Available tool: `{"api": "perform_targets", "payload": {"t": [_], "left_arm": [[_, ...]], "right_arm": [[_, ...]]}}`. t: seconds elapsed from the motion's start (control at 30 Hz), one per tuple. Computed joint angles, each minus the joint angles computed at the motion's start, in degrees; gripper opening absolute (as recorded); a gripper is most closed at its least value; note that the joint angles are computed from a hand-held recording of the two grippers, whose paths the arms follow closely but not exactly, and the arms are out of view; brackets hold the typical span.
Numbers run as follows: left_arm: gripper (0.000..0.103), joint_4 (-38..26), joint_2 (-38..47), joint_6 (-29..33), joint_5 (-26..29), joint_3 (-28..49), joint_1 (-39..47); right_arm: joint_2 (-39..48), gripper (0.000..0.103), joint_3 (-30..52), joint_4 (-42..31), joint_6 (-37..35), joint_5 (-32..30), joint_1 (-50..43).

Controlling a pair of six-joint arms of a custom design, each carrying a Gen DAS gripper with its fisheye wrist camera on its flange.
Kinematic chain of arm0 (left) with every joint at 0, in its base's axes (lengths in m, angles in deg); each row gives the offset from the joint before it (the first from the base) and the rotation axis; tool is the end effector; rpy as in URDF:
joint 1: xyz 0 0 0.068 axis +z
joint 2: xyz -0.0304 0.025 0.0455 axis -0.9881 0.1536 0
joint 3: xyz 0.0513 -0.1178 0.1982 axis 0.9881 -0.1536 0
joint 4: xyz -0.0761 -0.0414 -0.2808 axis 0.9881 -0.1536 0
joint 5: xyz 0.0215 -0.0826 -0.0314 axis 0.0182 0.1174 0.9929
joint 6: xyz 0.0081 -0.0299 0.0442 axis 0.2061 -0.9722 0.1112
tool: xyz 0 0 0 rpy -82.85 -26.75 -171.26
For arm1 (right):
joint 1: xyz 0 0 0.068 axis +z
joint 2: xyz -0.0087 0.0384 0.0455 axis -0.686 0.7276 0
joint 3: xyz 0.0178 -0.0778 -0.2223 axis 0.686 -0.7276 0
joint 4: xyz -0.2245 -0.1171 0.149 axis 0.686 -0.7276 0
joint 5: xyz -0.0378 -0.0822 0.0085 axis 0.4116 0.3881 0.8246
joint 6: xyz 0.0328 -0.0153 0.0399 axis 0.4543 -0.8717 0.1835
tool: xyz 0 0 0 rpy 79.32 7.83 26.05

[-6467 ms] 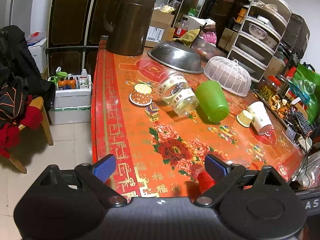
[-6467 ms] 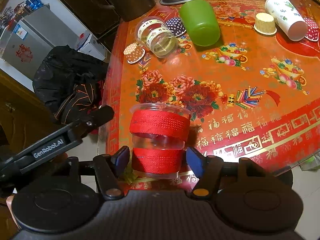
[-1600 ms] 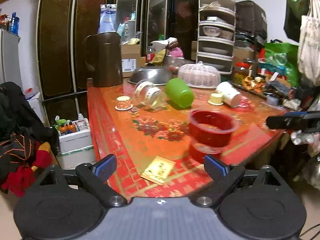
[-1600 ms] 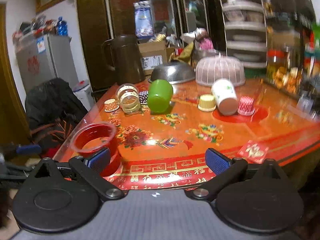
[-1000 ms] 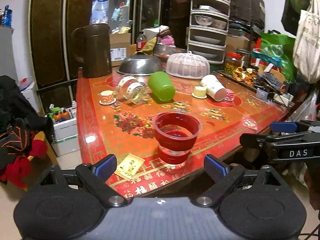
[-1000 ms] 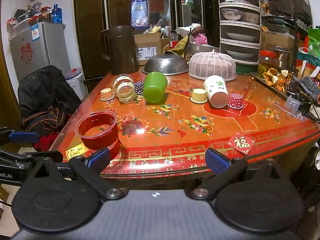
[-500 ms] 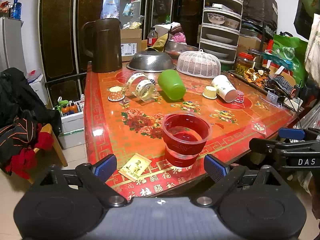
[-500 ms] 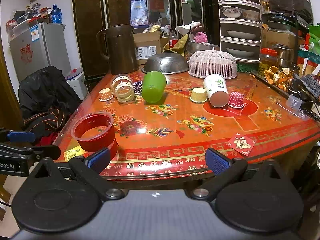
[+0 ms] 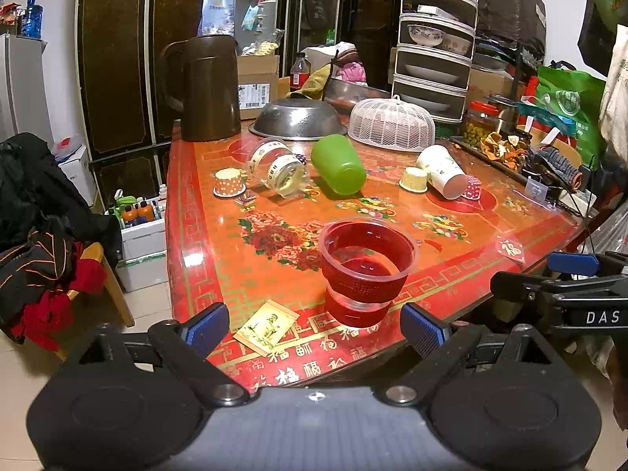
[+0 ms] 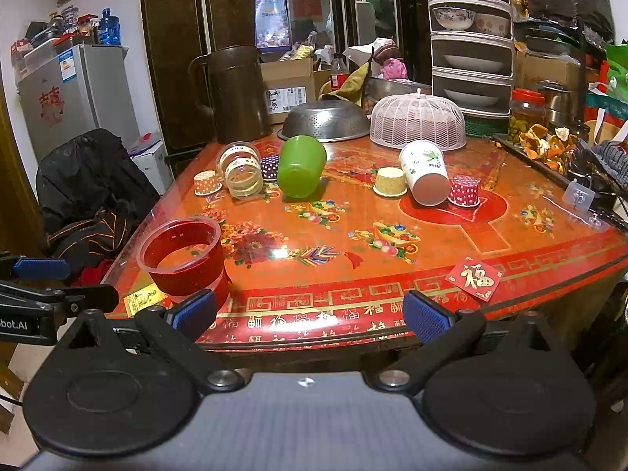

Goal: Flip cup upright

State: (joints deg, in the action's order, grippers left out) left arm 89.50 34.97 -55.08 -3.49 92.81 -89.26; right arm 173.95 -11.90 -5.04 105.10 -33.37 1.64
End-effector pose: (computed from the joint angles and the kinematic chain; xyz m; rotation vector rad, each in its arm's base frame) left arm 0.3330 -0.0580 0.0754 0.5170 2.1820 -0.3165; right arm 0.2530 0.2219 0.0931 0.2102 2.1588 0.0561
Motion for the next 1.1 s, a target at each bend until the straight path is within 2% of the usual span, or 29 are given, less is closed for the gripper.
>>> {"api": "perform_targets", "payload": {"t": [1.1], "left_arm": [[0.096, 1.32, -0.98, -0.04, -0.23, -1.22, -0.48]], "right_arm": [[-0.19, 0.102, 0.14, 1.43, -1.79, -0.48, 0.09]]}}
